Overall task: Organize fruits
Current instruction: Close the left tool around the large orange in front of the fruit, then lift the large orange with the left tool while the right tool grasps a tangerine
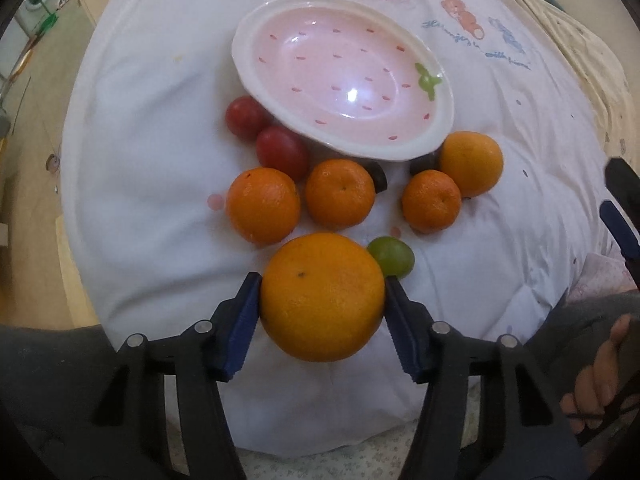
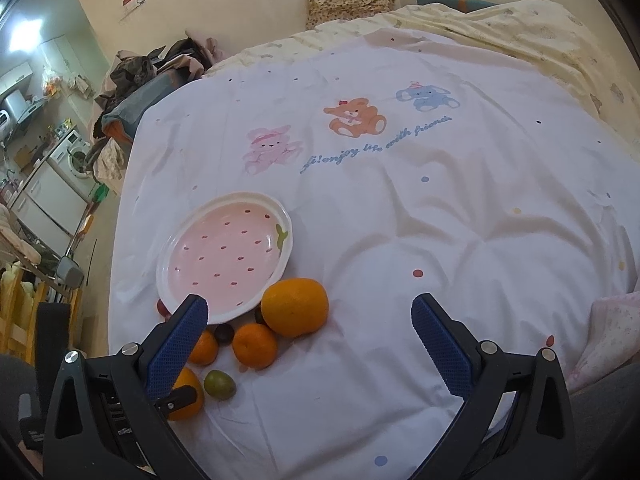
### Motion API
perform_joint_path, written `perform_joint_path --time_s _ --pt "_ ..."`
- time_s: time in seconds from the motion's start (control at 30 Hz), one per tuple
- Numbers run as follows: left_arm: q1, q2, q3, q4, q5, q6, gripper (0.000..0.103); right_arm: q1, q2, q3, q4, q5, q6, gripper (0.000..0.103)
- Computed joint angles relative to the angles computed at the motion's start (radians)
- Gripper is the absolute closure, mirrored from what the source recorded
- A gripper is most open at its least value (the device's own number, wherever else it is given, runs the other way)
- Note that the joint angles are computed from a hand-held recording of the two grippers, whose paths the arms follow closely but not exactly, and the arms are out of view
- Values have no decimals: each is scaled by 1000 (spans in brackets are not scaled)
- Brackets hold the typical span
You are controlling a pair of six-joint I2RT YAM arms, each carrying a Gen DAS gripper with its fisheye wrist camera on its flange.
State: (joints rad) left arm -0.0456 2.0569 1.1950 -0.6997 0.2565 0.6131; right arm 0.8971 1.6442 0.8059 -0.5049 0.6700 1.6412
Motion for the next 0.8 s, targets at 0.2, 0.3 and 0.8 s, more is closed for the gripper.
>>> perform_joint_path --time_s 0.2,0.3,0.8 --pt "37 -73 23 -50 52 43 48 1 3 3 -3 1 3 0" --pt "47 -118 51 -45 94 42 48 2 8 6 -9 6 7 0" --pt "39 -99 155 55 143 34 49 -18 3 -22 31 -42 -18 0"
